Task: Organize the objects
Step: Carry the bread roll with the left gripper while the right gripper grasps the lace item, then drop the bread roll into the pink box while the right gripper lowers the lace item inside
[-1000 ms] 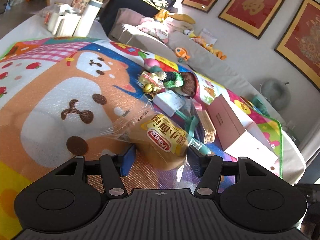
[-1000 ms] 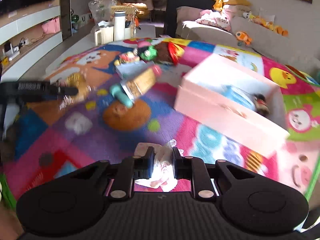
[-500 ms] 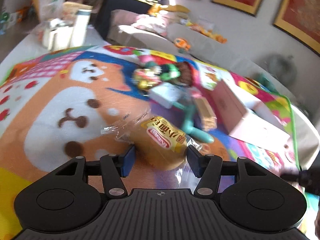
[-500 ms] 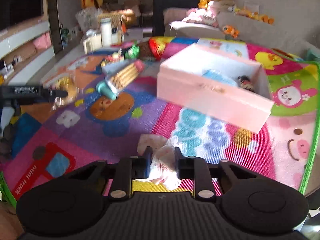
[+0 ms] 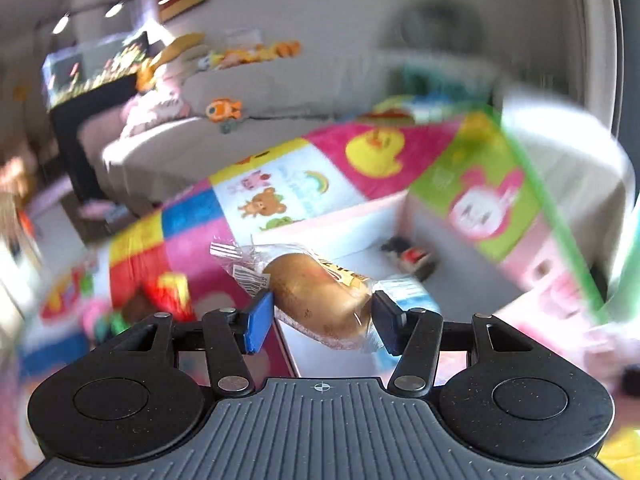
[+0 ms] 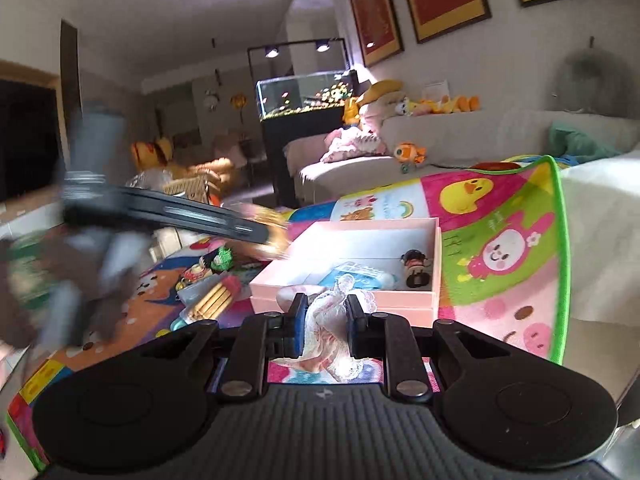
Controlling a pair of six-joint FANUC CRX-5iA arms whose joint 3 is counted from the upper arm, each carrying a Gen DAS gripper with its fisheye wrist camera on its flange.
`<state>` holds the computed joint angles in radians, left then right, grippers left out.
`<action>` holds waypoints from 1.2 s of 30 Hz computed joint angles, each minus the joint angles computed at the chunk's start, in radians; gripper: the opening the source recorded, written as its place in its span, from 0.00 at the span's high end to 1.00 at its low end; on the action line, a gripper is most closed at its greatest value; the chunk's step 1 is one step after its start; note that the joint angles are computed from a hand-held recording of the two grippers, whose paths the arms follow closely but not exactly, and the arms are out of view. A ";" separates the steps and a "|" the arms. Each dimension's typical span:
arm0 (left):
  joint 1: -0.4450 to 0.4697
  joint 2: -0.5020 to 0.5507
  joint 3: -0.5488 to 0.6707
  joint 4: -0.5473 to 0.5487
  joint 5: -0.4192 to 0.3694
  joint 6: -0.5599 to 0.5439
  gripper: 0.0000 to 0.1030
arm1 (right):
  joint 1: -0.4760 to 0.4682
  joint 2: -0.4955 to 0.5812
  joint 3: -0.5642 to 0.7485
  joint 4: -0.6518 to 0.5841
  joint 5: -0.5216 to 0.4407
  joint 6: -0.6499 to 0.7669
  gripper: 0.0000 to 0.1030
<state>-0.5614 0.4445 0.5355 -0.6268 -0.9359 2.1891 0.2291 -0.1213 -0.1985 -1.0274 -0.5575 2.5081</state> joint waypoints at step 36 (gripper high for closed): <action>-0.092 -0.462 -0.660 -0.187 0.232 0.688 0.43 | 0.214 0.570 0.673 0.647 -0.136 -0.847 0.82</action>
<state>-0.6537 -0.0178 -0.1247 -0.8136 -0.7039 2.8776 0.4427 0.4487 0.4747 -0.3803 -0.6935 1.6609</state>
